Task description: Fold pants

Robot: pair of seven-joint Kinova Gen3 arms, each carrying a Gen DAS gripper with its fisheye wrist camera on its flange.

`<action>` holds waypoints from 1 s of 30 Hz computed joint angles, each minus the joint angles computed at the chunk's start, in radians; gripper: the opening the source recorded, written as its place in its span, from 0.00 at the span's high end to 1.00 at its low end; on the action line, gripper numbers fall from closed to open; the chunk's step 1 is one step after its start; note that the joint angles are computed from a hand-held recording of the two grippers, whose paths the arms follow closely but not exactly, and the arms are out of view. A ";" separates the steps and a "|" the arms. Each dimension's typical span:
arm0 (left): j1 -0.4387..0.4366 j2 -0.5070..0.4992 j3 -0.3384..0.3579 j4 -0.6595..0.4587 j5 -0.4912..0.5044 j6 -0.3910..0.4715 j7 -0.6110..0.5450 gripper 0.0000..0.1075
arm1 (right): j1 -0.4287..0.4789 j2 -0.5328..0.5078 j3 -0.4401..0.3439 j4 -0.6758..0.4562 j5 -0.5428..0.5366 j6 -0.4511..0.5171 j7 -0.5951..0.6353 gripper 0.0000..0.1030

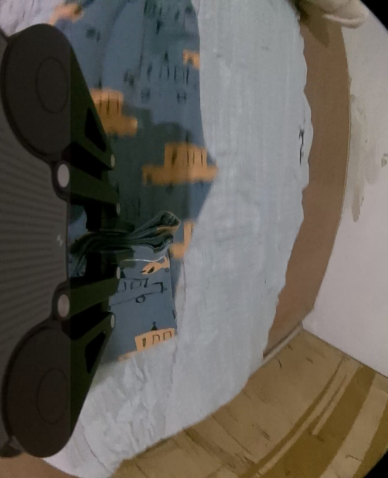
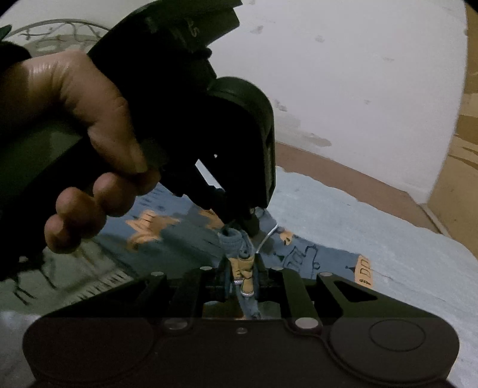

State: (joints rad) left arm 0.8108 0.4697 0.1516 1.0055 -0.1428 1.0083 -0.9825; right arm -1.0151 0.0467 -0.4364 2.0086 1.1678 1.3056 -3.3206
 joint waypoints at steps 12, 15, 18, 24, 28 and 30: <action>-0.119 -0.058 0.030 0.190 0.094 -0.106 -0.044 0.91 | 0.013 0.068 0.052 -0.055 -0.017 -0.143 0.125 0.85; -0.141 -0.075 0.039 0.228 0.124 -0.140 -0.055 0.87 | 0.006 0.076 0.062 -0.060 -0.015 -0.142 0.122 0.79; -0.130 -0.079 0.027 0.222 0.107 -0.135 -0.035 0.79 | -0.002 0.068 0.062 -0.049 -0.004 -0.135 0.102 0.55; -0.109 -0.125 0.009 0.268 0.043 -0.171 0.023 0.40 | -0.031 0.023 0.025 -0.001 0.020 -0.080 0.033 0.15; -0.063 -0.150 -0.011 0.307 -0.056 -0.195 0.103 0.16 | -0.045 -0.010 -0.009 0.045 0.017 -0.002 -0.007 0.03; -0.038 -0.155 -0.016 0.329 -0.114 -0.211 0.143 0.12 | -0.048 -0.022 -0.024 0.070 0.013 0.050 -0.031 0.01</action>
State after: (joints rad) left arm 0.7732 0.3148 0.1357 1.3343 -0.2564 0.7968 -0.8391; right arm -1.0628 0.0244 -0.4607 2.0782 1.1806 1.3555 -3.3513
